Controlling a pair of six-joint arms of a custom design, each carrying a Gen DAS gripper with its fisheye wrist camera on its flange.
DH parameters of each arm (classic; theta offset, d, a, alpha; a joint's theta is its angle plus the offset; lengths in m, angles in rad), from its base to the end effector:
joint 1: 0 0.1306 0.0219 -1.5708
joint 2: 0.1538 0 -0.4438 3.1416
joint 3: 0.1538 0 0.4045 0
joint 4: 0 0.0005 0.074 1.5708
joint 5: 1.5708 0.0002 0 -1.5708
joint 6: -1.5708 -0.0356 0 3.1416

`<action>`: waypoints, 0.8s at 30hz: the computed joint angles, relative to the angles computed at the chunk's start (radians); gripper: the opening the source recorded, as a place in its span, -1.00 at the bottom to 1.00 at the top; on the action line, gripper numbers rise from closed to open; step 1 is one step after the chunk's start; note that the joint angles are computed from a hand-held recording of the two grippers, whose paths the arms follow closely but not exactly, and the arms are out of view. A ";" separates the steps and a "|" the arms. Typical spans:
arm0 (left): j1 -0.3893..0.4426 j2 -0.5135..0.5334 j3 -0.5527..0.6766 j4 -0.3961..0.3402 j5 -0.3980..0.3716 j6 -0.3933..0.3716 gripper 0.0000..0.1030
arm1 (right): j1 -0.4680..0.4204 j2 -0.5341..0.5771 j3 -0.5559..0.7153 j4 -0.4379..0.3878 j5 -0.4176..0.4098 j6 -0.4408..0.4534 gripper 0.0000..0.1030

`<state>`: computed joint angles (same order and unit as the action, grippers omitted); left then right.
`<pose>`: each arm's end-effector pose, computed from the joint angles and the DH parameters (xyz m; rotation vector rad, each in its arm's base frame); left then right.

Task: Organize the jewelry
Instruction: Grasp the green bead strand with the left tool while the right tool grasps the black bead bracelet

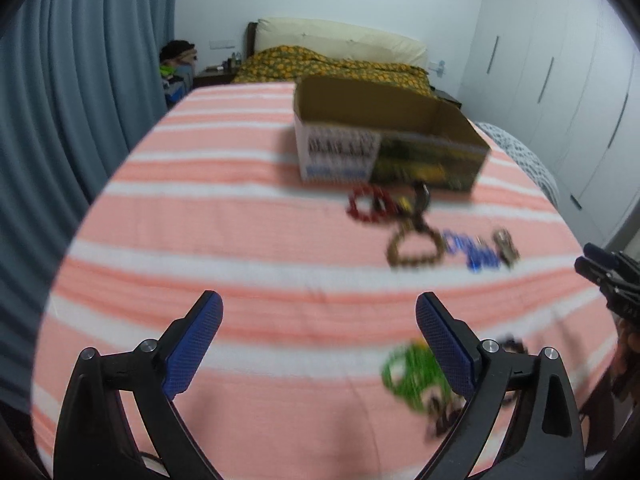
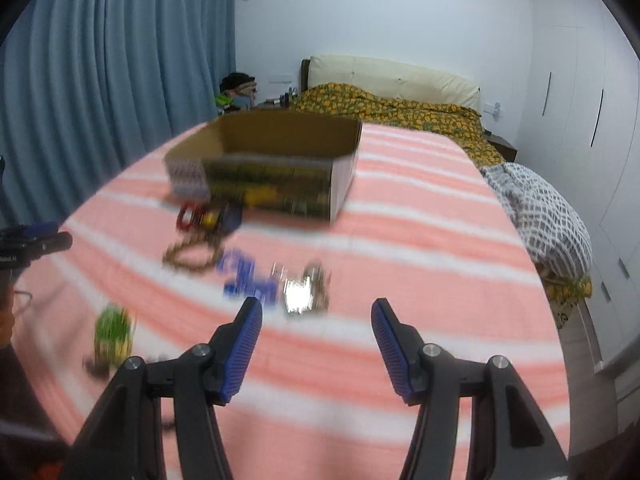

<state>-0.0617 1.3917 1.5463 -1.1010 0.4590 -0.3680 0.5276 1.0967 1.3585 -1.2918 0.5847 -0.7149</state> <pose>0.4702 -0.0454 0.5505 0.6958 2.3307 -0.4406 0.2919 0.1468 0.5675 0.4181 2.3391 -0.1975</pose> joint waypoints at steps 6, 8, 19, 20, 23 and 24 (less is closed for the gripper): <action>0.005 -0.076 -0.120 -0.007 0.053 -0.038 0.90 | 0.158 -0.016 -0.056 -0.038 -0.014 -0.132 0.13; -0.001 -0.088 -0.143 -0.004 0.066 -0.035 0.90 | 0.177 -0.009 -0.060 -0.025 -0.025 -0.141 0.13; -0.007 -0.108 -0.195 -0.001 0.077 -0.032 0.89 | 0.206 0.024 -0.071 0.054 -0.049 -0.144 0.13; -0.007 -0.107 -0.196 0.000 0.077 -0.030 0.89 | 0.204 0.027 -0.070 0.059 -0.055 -0.135 0.13; -0.016 -0.103 -0.196 0.014 0.060 -0.022 0.89 | 0.200 0.035 -0.067 0.071 -0.064 -0.116 0.13; -0.019 -0.101 -0.196 0.017 0.050 -0.021 0.89 | 0.199 0.037 -0.065 0.073 -0.067 -0.109 0.13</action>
